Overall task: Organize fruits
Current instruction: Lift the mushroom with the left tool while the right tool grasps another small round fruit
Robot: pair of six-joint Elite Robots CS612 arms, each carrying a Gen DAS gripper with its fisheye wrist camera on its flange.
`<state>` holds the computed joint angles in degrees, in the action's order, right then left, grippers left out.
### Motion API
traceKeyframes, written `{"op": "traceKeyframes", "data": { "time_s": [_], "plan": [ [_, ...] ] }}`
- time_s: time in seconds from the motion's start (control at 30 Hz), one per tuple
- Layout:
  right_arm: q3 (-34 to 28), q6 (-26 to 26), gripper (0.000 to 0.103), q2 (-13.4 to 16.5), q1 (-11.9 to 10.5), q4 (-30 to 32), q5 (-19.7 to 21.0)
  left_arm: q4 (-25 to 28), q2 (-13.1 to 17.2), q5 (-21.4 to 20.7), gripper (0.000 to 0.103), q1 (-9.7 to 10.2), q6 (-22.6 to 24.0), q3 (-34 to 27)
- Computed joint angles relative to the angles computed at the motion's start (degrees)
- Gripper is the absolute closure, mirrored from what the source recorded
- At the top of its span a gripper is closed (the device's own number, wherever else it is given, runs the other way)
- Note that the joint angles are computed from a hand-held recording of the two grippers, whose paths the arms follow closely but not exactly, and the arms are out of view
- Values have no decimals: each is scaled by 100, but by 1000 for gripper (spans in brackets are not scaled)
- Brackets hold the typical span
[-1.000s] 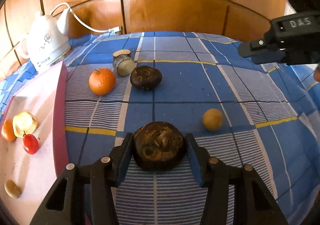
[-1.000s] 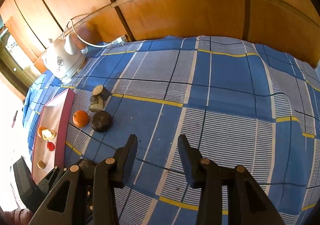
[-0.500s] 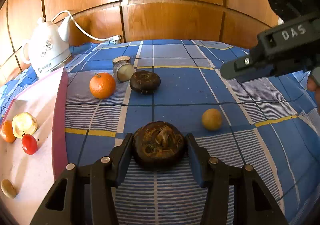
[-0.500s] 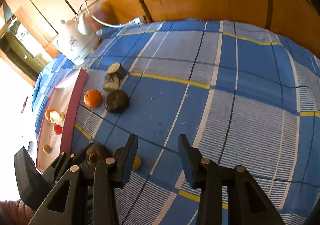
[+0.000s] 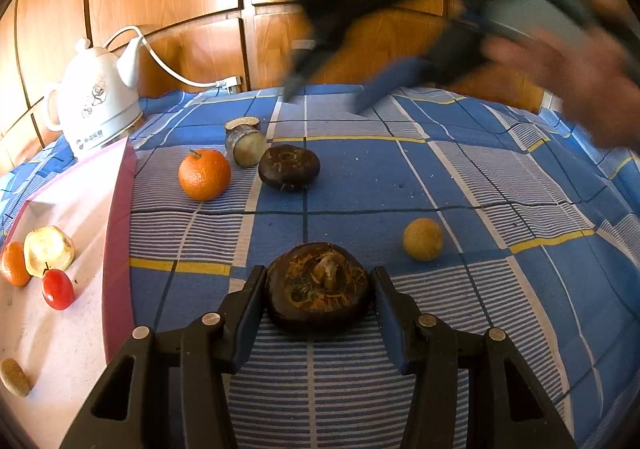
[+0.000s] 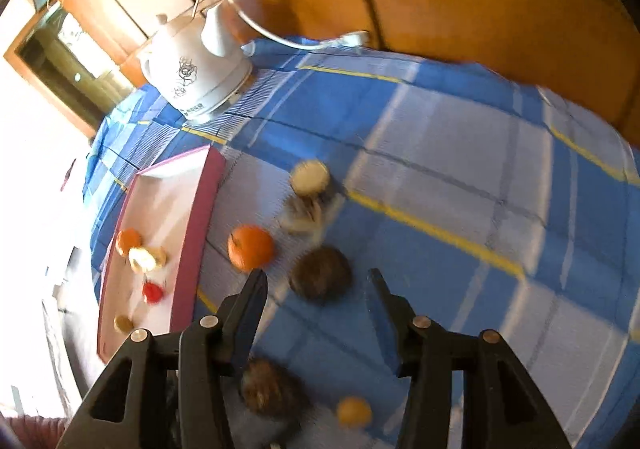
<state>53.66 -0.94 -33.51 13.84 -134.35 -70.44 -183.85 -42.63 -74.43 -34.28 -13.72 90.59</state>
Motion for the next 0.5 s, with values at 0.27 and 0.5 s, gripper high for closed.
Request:
{"op": "traceKeyframes", "data": {
  "time_s": [0.27, 0.5],
  "plan": [
    [-2182, -79, 49, 1094, 193, 1478, -480, -85, 13, -31, 51, 9, 15, 10],
    [-4009, -171, 47, 2053, 341, 2798, -1108, -133, 15, -63, 51, 14, 33, 25]
  ]
}}
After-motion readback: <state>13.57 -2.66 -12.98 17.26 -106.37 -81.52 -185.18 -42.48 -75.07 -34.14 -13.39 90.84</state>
